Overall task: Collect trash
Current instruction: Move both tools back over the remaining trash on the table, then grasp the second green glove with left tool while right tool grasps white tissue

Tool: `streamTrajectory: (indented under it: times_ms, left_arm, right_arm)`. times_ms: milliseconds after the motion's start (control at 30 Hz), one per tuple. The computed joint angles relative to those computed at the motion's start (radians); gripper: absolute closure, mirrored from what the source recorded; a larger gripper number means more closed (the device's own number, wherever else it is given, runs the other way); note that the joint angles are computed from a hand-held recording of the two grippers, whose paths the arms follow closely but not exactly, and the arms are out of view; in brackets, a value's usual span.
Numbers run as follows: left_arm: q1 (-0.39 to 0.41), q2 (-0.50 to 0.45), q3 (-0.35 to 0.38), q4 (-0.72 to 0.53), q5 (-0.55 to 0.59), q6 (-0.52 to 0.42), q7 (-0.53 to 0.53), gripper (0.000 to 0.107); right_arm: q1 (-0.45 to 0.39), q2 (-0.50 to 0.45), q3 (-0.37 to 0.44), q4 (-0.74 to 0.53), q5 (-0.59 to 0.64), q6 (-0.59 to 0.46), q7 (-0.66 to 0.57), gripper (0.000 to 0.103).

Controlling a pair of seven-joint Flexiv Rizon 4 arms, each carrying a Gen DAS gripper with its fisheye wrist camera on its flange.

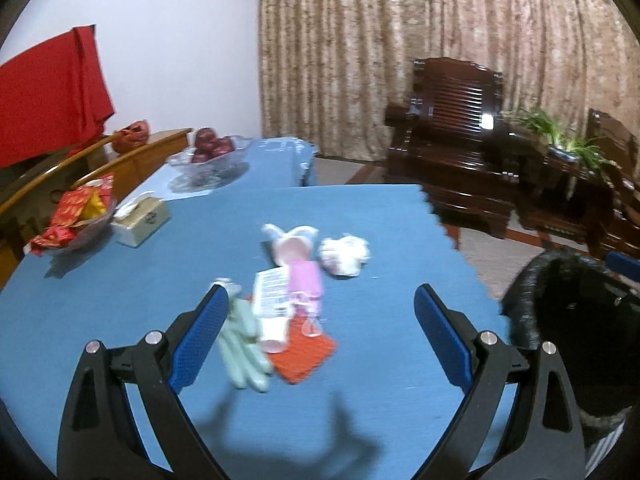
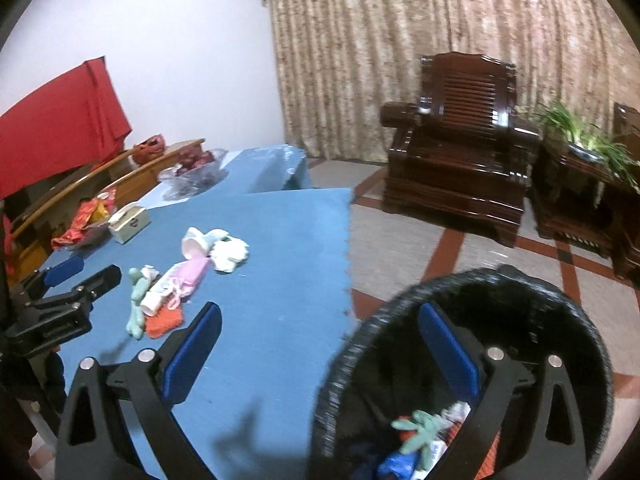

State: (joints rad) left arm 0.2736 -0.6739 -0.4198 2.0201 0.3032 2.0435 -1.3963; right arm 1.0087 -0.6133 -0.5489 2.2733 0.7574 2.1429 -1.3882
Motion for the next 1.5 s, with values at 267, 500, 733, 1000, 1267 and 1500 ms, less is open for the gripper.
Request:
streamTrajectory:
  times_ms: [267,500,733,1000,1267,1500]
  left_arm:
    - [-0.005,-0.041,0.071,-0.057,-0.058,-0.008,0.006,0.016]
    - [-0.039,-0.1,0.124,-0.144,-0.134,-0.038,0.023,0.016]
    - [-0.07,-0.165,0.13,-0.242,-0.211,-0.121,0.069,0.024]
    - [-0.12,-0.233,0.148,-0.348,-0.311,-0.215,0.13,0.026]
    - [-0.164,-0.277,0.173,-0.419,-0.393,-0.295,0.191,0.03]
    - [-0.02,-0.313,-0.023,-0.406,-0.383,-0.336,0.296,0.065]
  right_arm:
    - [-0.01,-0.081,-0.006,-0.112,-0.068,-0.035,0.011,0.006]
    - [-0.055,-0.159,-0.003,-0.217,-0.146,-0.081,0.068,0.006]
    - [-0.099,-0.231,-0.011,-0.291,-0.244,-0.126,0.151,0.008]
    - [-0.176,-0.28,0.011,-0.365,-0.361,-0.169,0.239,0.011]
    - [-0.228,-0.317,0.03,-0.419,-0.439,-0.195,0.298,0.011]
    - [-0.269,-0.351,0.045,-0.491,-0.511,-0.232,0.336,0.015]
